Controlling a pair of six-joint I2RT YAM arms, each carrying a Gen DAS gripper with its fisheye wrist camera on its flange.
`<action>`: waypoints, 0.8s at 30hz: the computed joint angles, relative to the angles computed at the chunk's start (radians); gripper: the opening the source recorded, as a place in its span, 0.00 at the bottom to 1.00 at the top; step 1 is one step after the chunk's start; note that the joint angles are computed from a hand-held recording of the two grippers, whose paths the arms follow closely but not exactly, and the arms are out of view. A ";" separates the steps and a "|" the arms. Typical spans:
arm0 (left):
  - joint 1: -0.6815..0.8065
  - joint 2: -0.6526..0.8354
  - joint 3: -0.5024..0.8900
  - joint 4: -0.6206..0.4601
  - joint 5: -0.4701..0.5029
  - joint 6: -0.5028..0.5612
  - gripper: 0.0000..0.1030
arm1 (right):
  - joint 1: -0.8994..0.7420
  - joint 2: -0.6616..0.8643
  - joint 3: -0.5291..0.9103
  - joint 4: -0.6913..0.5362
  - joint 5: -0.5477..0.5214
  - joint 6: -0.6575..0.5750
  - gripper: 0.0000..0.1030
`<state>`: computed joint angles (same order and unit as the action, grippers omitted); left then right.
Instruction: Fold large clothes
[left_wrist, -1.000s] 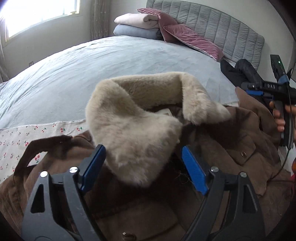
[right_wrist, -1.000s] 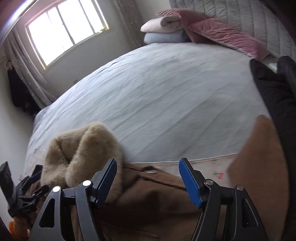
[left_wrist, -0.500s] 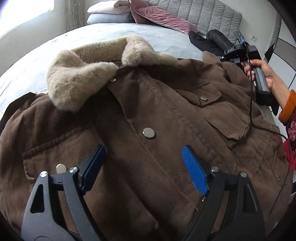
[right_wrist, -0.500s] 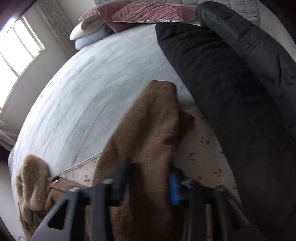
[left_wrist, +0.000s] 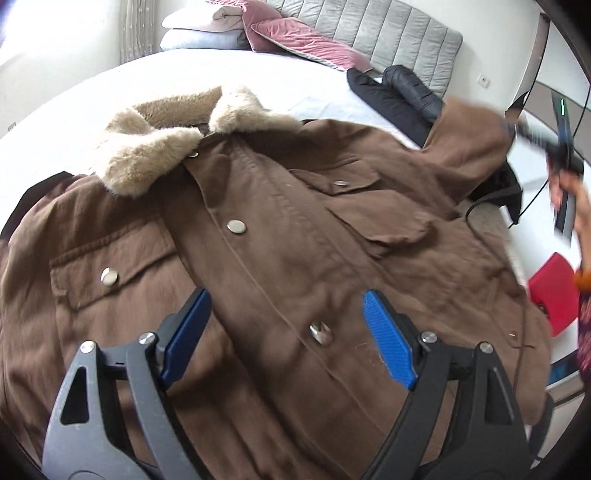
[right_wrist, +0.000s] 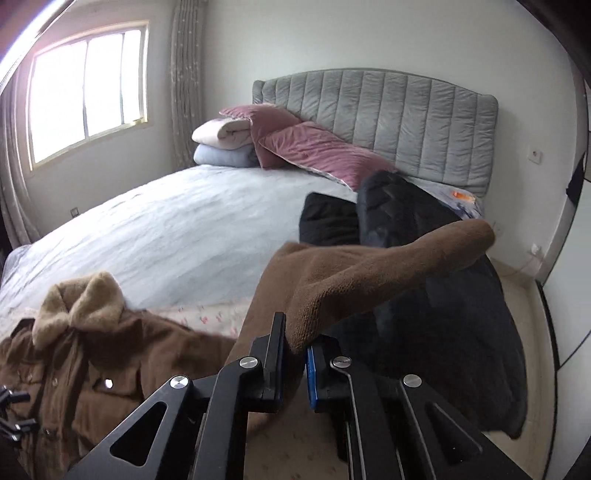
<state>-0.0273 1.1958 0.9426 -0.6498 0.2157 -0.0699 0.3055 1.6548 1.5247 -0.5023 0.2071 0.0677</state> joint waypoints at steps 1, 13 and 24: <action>-0.003 -0.029 -0.004 -0.025 -0.002 -0.009 0.82 | -0.024 -0.056 -0.092 -0.007 -0.014 -0.008 0.11; 0.082 -0.380 -0.046 -0.373 -0.056 -0.086 0.82 | -0.400 -0.370 -0.466 -0.078 -0.470 -0.071 0.61; 0.058 -0.408 -0.018 -0.408 -0.065 -0.244 0.82 | -0.441 0.075 -0.006 -0.057 -0.403 0.000 0.71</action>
